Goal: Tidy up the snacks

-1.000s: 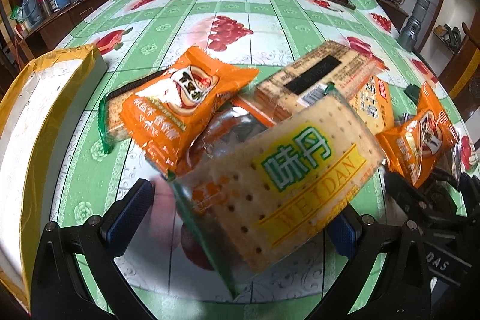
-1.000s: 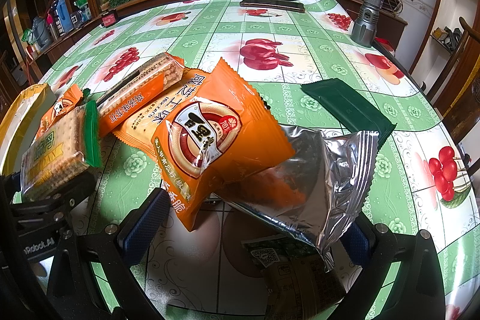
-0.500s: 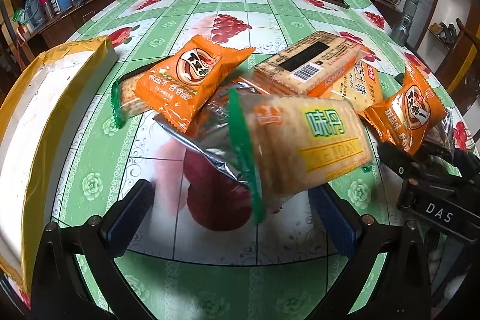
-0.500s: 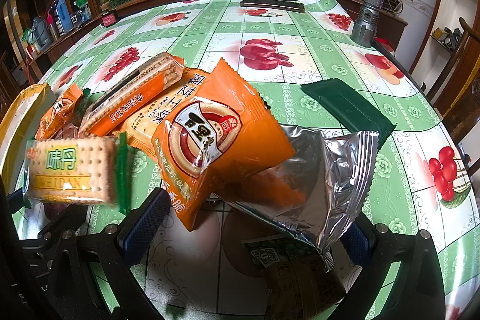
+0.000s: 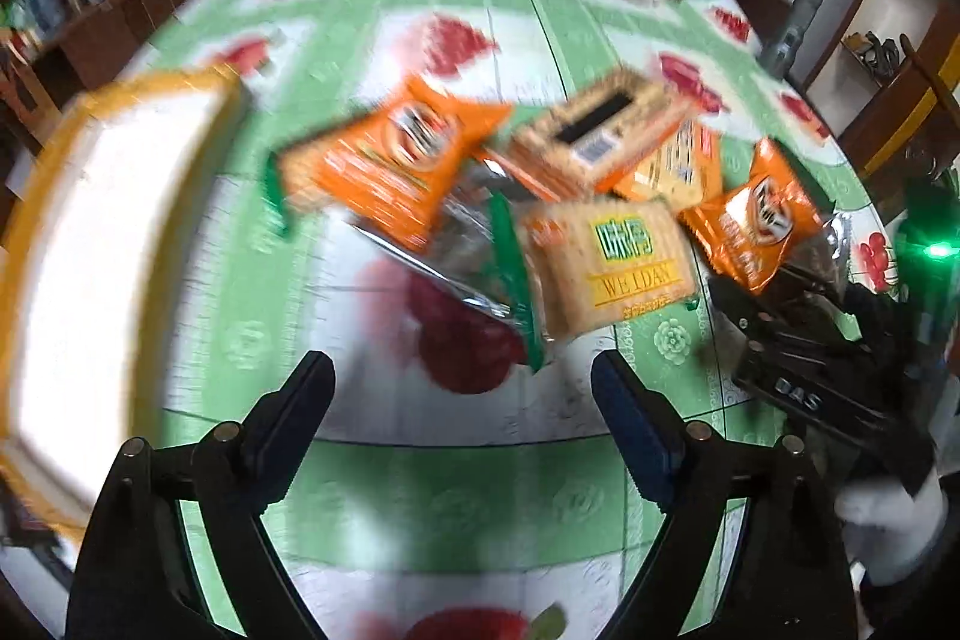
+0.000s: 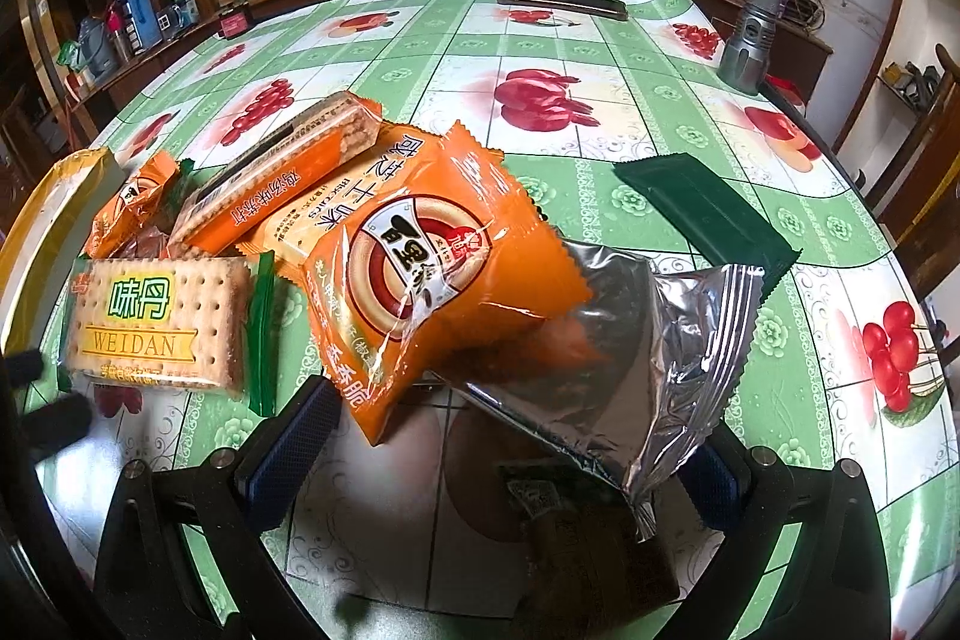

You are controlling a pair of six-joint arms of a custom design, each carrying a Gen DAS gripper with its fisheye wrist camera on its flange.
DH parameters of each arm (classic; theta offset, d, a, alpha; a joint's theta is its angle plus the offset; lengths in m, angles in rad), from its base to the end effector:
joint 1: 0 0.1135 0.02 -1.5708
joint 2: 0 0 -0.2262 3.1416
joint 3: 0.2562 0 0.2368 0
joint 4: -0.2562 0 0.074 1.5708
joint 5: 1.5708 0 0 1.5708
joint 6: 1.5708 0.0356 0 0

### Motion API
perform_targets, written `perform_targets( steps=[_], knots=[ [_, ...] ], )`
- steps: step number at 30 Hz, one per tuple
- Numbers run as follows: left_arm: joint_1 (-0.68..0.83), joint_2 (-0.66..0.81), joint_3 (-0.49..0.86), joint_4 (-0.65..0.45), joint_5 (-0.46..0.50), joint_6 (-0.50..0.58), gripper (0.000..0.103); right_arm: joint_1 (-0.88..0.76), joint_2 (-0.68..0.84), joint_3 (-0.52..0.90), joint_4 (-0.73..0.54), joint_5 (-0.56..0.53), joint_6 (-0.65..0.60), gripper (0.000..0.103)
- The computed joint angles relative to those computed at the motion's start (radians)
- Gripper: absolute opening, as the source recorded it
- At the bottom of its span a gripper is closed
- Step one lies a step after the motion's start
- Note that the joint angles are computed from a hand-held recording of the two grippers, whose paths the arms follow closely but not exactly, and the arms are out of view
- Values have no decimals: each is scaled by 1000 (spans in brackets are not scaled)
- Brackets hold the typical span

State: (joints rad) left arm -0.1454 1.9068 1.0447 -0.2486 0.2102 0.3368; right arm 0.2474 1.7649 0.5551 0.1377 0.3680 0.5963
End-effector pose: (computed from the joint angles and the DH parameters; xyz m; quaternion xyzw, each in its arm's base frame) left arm 0.3329 -0.0563 0.0947 0.2544 0.9346 -0.0800 0.2355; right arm 0.2474 0.0493 0.0482 0.2098 0.9304 -0.0624 0.2939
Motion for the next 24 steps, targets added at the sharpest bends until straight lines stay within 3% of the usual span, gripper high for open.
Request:
perform_targets(
  steps=[7,9,10,13,14,16,18,21,23,24],
  knots=[
    [83,-407,-262,200,-15,40,90,0,2,-2,8,5,1,103],
    [111,-459,-247,188,-3,30,101,-2,-2,-7,11,1,-3,103],
    [130,-441,-200,144,27,32,103,0,-4,-9,11,2,-3,103],
    [178,-249,65,-125,100,32,102,-1,-9,-12,8,-6,-17,103],
    [192,-214,114,-174,105,24,93,-5,-11,-12,7,-12,-23,103],
    [217,-216,109,-162,94,18,88,-8,-12,-10,4,-17,-27,103],
    [242,-284,41,-80,83,31,88,-8,-10,-5,-3,-17,-25,103],
    [288,-365,-14,32,154,18,89,-9,-8,15,-41,-23,-15,103],
    [309,-323,58,14,211,12,102,-6,-14,48,-118,-13,30,98],
    [307,-273,122,-21,210,5,103,-2,-18,58,-145,-4,49,89]
  ],
)
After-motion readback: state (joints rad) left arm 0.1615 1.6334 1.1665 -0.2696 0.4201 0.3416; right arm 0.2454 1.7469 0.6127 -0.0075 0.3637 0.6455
